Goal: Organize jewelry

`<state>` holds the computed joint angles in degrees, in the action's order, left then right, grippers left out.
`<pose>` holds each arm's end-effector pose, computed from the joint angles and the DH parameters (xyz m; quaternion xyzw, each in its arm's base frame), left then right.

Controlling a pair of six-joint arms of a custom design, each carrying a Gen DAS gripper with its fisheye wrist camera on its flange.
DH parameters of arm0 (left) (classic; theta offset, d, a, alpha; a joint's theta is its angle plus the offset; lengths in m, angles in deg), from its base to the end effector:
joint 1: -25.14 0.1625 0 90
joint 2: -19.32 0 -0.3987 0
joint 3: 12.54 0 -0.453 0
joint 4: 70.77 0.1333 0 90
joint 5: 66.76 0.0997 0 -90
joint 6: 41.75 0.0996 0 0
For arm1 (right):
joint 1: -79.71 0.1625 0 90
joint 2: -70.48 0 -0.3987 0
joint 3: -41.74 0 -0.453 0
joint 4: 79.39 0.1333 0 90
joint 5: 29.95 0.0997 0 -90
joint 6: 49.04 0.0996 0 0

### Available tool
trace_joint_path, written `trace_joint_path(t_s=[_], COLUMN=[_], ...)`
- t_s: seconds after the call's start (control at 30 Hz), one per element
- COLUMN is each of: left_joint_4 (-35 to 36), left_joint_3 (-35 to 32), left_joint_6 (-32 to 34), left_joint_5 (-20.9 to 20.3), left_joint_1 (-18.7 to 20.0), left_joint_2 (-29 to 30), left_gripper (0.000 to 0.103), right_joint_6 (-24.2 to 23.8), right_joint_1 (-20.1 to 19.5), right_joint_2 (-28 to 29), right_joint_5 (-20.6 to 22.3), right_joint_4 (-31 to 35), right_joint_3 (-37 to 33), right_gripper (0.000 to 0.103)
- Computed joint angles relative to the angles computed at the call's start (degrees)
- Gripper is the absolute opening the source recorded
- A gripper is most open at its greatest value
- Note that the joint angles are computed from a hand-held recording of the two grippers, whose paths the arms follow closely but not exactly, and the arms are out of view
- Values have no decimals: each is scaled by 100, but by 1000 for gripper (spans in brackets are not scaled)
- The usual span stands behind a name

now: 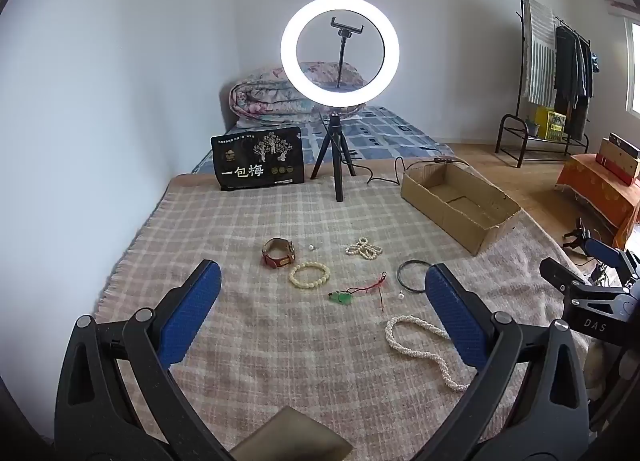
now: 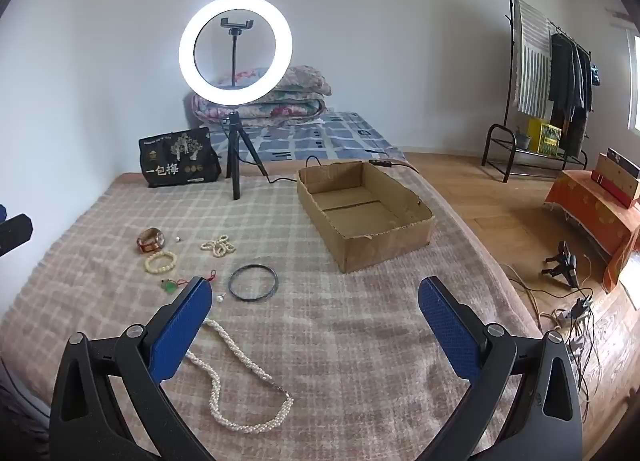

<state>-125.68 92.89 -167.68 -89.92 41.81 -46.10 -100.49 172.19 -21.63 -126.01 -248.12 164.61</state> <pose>-0.4150 -0.3590 0.1274 0.0077 0.7420 -0.5156 0.4285 0.1450 -0.5091 0.3370 0.3946 -0.8229 0.3494 0.2122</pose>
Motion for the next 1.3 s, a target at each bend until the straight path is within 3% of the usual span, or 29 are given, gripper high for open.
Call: trace_joint_path(t_s=[1.3], left_joint_4=[113], left_joint_3=[-19], left_joint_6=[-116], left_joint_5=[23], left_joint_1=[-9], left_joint_2=[18], left_gripper=[103], right_joint_6=[-61], right_joint_1=[64], right_joint_2=[-39], right_joint_5=[43], right_joint_4=[-20], right_joint_3=[40], right_gripper=[102])
